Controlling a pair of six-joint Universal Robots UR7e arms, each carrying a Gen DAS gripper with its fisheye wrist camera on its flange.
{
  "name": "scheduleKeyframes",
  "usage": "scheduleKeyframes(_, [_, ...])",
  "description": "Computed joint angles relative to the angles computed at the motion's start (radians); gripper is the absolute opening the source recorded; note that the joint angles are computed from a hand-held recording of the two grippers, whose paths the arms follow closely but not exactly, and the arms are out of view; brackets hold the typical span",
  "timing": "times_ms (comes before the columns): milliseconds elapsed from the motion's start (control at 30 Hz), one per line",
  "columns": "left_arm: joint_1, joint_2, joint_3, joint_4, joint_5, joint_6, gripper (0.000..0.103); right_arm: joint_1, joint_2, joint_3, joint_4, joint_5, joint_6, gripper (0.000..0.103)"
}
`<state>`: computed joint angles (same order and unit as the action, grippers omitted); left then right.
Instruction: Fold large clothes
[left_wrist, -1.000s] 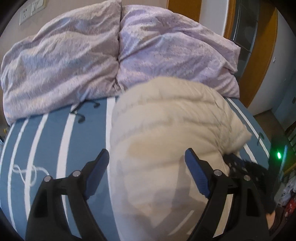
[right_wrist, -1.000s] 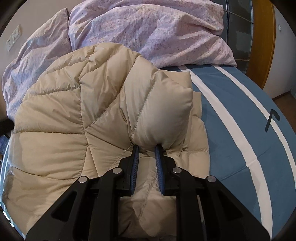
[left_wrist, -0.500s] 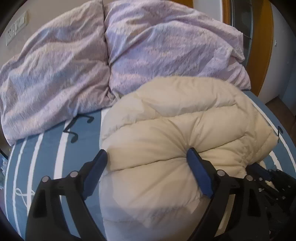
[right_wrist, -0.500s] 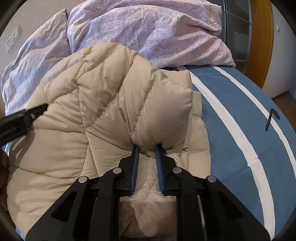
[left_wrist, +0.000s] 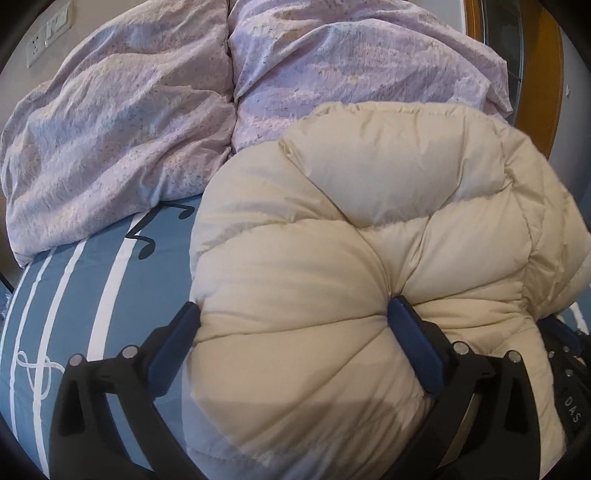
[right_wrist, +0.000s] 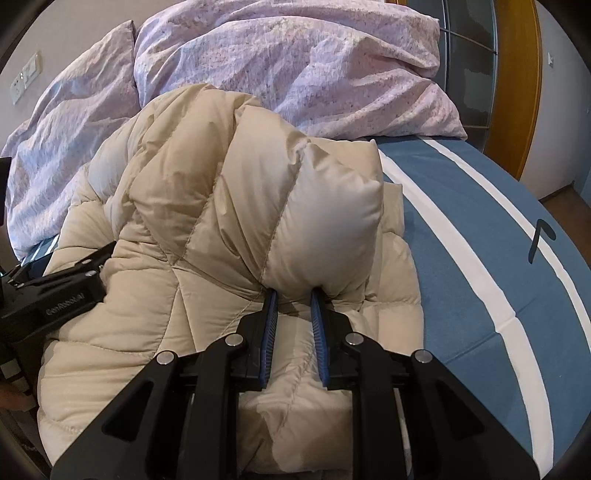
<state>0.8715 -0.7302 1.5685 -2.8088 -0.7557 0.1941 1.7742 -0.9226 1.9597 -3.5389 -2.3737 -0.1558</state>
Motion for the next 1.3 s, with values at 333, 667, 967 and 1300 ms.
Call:
scheduleKeyframes(333, [0.003, 0.016, -0.004, 0.0, 0.021, -0.001, 0.101, 0.002, 0.013, -0.008, -0.016, -0.01, -0.019, 0.02])
scheduleKeyframes(667, [0.001, 0.019, -0.009, 0.006, 0.04, 0.002, 0.101, -0.001, 0.008, -0.004, -0.014, 0.0, -0.01, 0.02])
scheduleKeyframes(967, [0.0, 0.023, -0.006, -0.01, 0.048, 0.008, 0.101, -0.003, 0.006, -0.003, -0.015, 0.005, -0.01, 0.02])
scheduleKeyframes(1300, [0.001, 0.024, -0.007, -0.01, 0.046, 0.009, 0.101, -0.004, 0.005, -0.002, -0.016, 0.005, -0.011, 0.02])
